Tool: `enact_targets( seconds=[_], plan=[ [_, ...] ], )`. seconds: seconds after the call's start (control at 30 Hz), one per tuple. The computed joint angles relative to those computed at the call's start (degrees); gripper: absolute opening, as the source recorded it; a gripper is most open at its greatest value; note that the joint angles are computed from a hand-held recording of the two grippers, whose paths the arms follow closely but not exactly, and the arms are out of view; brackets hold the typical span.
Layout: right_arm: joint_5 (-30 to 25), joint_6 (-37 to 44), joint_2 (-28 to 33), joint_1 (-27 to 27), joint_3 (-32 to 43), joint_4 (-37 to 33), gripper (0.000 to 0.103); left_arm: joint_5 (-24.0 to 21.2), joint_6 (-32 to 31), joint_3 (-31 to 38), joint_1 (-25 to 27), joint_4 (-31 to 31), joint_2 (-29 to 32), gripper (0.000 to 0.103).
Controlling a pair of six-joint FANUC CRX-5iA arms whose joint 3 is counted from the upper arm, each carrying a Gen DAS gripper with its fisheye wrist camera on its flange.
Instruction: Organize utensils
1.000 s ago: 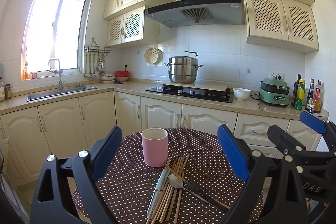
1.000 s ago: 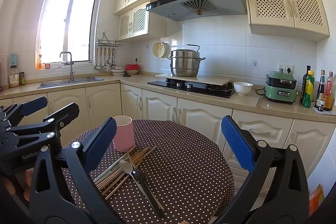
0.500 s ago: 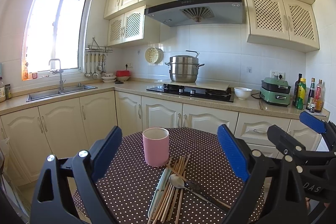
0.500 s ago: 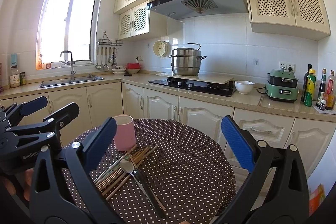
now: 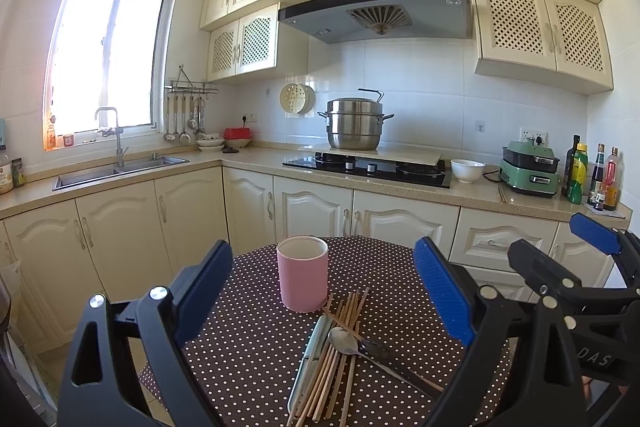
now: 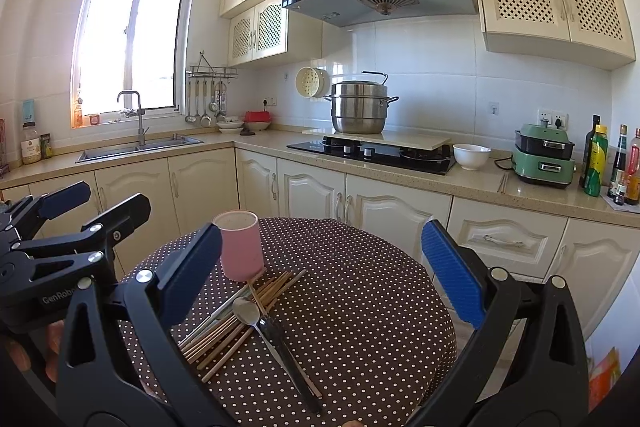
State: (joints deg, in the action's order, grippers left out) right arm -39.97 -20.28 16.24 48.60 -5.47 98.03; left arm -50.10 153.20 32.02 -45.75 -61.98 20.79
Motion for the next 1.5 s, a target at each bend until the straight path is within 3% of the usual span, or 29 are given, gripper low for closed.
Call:
enact_targets(
  seconds=[0.2,0.33,0.47,0.63,0.7,0.73,0.8,1.0,1.13,1.2,1.3,1.5],
  plan=[
    [4.52,3.86,1.07,-0.56,2.15,-5.86,0.098,1.08,-3.87,-0.02,2.15,3.82,0.02,0.09],
    [8.95,11.0,2.26,-1.06,4.26,-13.42,0.098,4.68,-11.5,-0.73,6.65,14.15,0.13,0.09],
    [6.94,24.51,5.63,0.06,8.99,-24.64,0.098,4.19,-18.92,-0.35,10.87,24.21,1.75,0.09],
    [1.75,44.56,11.42,0.89,18.62,-44.36,0.096,1.74,-26.74,0.94,14.56,33.4,5.22,0.09],
    [-0.24,54.24,14.13,0.84,23.69,-54.05,0.082,1.05,-29.56,1.65,15.74,36.9,7.01,0.086],
    [-1.62,58.75,15.5,0.75,26.36,-58.62,0.076,0.72,-30.89,1.93,16.28,38.7,7.77,0.078],
    [-4.08,66.96,18.01,0.37,31.3,-66.94,0.055,-0.25,-32.69,2.77,17.22,41.84,9.36,0.069],
    [-11.14,82.74,23.58,-0.89,42.71,-83.35,0.037,-2.85,-38.6,4.04,19.37,48.62,12.86,0.056],
    [-14.72,86.93,26.53,-1.38,47.02,-86.8,0.033,-3.89,-38.85,4.34,19.89,49.57,13.99,0.055],
    [-13.78,87.63,26.15,-1.64,46.46,-88.02,0.021,-3.73,-38.88,4.14,20.01,49.68,14.14,0.055],
    [-14.9,89.38,26.94,-2.15,48.05,-89.63,0.012,-3.16,-38.93,3.92,20.19,50.33,14.23,0.055],
    [-15.6,90.41,26.64,-3.47,49.16,-92.17,0.012,-1.69,-39.35,3.65,20.79,53.59,14.62,0.055]
  ],
)
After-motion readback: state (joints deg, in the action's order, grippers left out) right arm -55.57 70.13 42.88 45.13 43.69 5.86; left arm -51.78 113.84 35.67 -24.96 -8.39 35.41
